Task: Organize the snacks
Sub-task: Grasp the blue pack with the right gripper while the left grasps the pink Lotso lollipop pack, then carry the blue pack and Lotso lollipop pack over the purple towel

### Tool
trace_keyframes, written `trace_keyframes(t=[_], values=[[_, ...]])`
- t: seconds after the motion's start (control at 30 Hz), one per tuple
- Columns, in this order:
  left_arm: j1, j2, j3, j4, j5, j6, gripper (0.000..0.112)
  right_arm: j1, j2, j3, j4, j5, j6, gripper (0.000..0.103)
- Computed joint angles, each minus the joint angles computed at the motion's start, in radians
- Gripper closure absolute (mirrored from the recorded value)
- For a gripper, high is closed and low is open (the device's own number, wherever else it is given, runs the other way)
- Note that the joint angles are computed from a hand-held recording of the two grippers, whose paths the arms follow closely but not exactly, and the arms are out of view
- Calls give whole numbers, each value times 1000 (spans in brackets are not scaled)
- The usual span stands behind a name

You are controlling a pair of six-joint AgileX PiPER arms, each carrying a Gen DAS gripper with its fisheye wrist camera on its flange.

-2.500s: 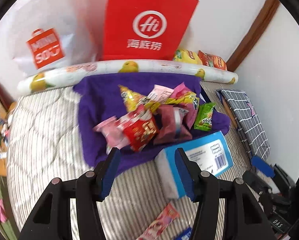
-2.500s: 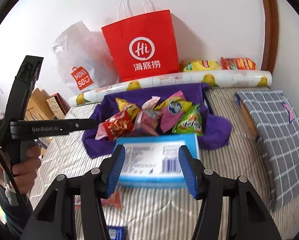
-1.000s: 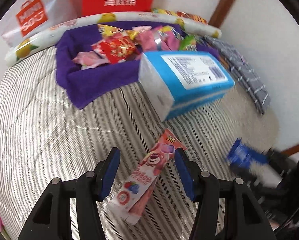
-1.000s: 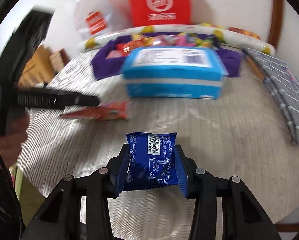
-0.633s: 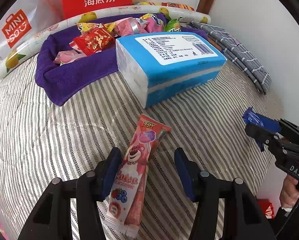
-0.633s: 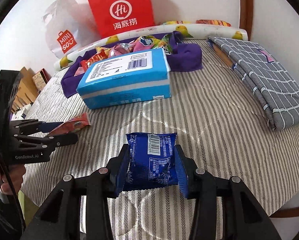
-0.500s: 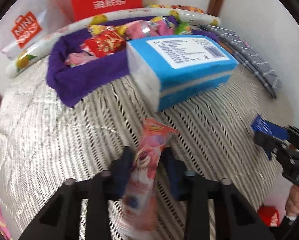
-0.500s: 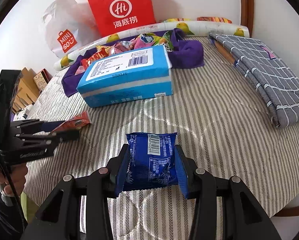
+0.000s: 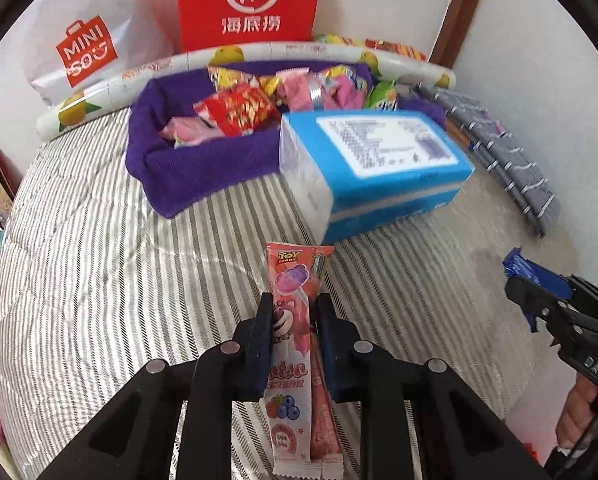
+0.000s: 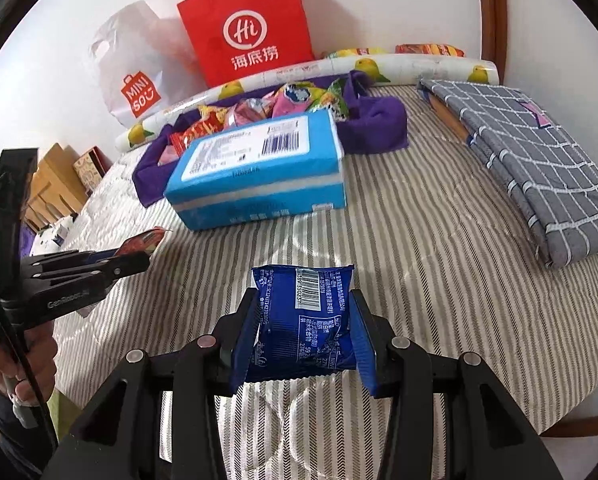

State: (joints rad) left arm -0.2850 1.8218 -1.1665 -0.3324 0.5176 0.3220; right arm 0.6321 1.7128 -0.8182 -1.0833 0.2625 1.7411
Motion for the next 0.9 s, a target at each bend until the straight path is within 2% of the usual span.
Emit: trace_keyframes(t=[0.2,0.43,0.53,0.7,0.9], values=[[34,1,-97,-74,84,46,92,-45,-27,-64,156,12,-201,60],[42,33,-257,-62,160,32,92,-86,-33,-205,302,48,-434,60],[29,66,-349,0,190,-23,92,-99,-19,-283,360,71,-527,60],[25,143,-519,24,255,-52,92,-122,20,-404,451,112,-663,60],[30,279,-783,42,373,-79,92,-157,93,-555,532,144,-797,60]])
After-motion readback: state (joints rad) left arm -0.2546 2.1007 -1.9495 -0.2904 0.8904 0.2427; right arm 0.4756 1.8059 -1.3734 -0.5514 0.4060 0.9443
